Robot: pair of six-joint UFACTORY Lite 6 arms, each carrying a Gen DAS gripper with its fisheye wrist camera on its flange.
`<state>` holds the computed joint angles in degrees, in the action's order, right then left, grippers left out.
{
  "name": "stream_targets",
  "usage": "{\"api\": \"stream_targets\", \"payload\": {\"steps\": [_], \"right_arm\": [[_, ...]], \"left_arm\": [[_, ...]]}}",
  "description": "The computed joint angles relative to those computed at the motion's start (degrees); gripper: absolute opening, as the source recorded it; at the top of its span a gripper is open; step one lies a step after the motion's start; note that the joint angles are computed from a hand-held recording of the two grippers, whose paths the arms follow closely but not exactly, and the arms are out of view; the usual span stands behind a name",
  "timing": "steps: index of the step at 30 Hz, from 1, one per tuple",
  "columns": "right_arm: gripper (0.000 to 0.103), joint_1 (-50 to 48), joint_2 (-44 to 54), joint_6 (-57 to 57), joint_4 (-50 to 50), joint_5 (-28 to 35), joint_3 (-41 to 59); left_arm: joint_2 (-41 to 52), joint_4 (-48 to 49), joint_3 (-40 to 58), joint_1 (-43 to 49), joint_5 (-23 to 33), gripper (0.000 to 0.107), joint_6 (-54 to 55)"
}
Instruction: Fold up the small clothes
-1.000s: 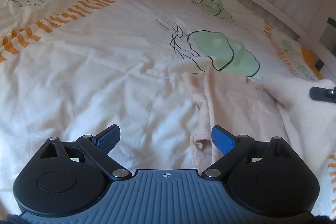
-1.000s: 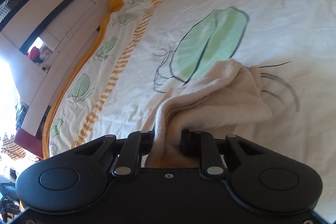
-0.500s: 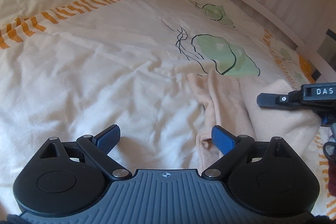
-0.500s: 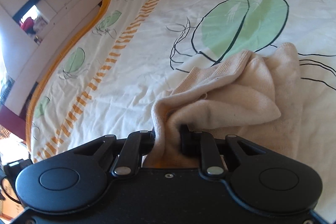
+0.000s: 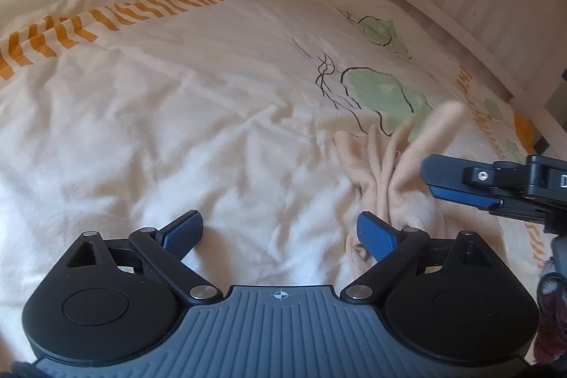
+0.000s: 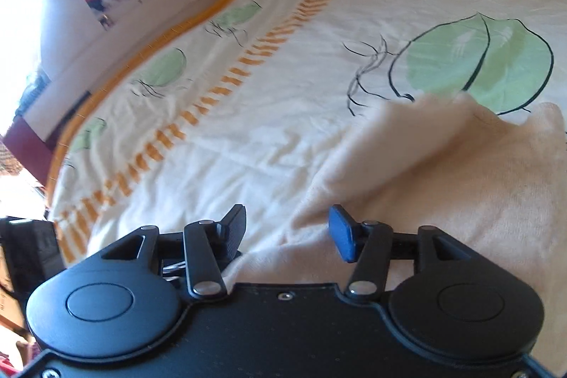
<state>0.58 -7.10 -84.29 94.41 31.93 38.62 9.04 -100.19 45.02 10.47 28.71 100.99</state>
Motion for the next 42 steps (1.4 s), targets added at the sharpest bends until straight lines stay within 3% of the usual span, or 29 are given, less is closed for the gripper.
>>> {"api": "stream_targets", "payload": {"steps": [7, 11, 15, 23, 25, 29, 34, 42], "right_arm": [[0.06, -11.0, -7.6, -0.6, -2.2, 5.2, -7.1], [0.06, -15.3, -10.7, -2.4, -4.0, 3.6, -10.5], [0.06, -15.6, -15.9, -8.1, -1.3, -0.6, -15.2], [0.071, -14.4, -22.3, -20.8, 6.5, -6.7, -22.3], [0.079, -14.7, -22.2, -22.7, 6.9, -6.9, -23.2], [0.081, -14.9, -20.8, -25.4, 7.0, -7.6, -24.7], [0.089, -19.3, -17.9, -27.5, 7.0, -3.8, -27.1], [0.095, -21.8, -19.7, -26.2, 2.5, -1.8, -28.6]], "left_arm": [[-2.1, 5.3, 0.5, 0.8, 0.3, 0.094, -6.2], [-6.2, 10.5, 1.4, -0.7, -0.4, 0.094, -11.2], [-6.7, 18.0, 5.8, -6.8, -4.5, 0.095, -18.0], [2.8, 28.9, 15.6, -19.3, -13.0, 0.095, -28.8], [5.5, 32.5, 16.8, -20.7, -15.0, 0.095, -32.6], [9.8, 42.2, 17.7, -20.0, -14.4, 0.095, -42.0], [10.0, 33.2, 15.0, -15.9, -9.9, 0.097, -32.2], [7.0, 31.8, 11.1, -17.1, -12.1, 0.097, -29.9]]}}
